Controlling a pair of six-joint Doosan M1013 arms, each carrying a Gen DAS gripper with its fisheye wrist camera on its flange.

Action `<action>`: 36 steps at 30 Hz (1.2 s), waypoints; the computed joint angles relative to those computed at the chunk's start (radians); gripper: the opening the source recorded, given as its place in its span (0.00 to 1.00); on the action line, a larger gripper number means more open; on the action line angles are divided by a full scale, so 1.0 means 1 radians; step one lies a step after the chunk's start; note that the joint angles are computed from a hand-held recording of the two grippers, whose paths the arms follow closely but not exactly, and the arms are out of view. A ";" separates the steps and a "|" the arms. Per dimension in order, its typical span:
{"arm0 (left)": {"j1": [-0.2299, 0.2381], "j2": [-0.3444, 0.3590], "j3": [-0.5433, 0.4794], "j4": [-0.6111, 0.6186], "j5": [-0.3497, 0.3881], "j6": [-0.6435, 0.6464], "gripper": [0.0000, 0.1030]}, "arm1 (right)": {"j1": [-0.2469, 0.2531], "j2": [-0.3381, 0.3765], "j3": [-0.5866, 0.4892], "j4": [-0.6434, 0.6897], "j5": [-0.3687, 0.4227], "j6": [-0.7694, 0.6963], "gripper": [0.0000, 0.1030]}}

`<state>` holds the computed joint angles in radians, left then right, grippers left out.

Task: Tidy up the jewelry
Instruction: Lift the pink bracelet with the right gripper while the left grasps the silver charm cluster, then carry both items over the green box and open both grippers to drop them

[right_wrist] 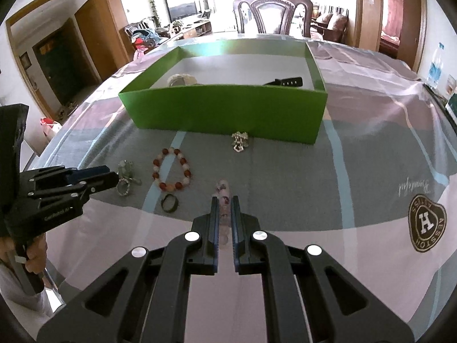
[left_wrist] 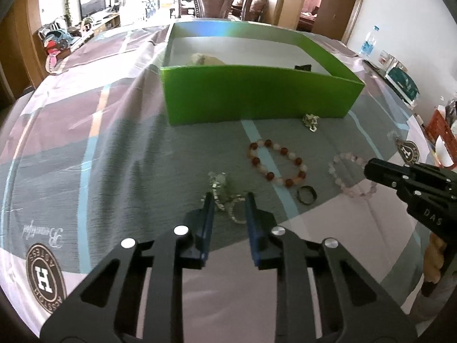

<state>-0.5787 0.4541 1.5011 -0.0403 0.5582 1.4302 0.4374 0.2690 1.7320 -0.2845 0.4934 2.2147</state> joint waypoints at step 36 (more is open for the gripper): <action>-0.003 -0.027 -0.080 0.058 -0.060 0.036 0.15 | 0.011 -0.047 -0.058 -0.312 -0.046 0.183 0.07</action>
<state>-0.5815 0.4274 1.4206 0.0178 0.4983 1.4661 0.4489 0.2223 1.6737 -0.5965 0.4470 2.3973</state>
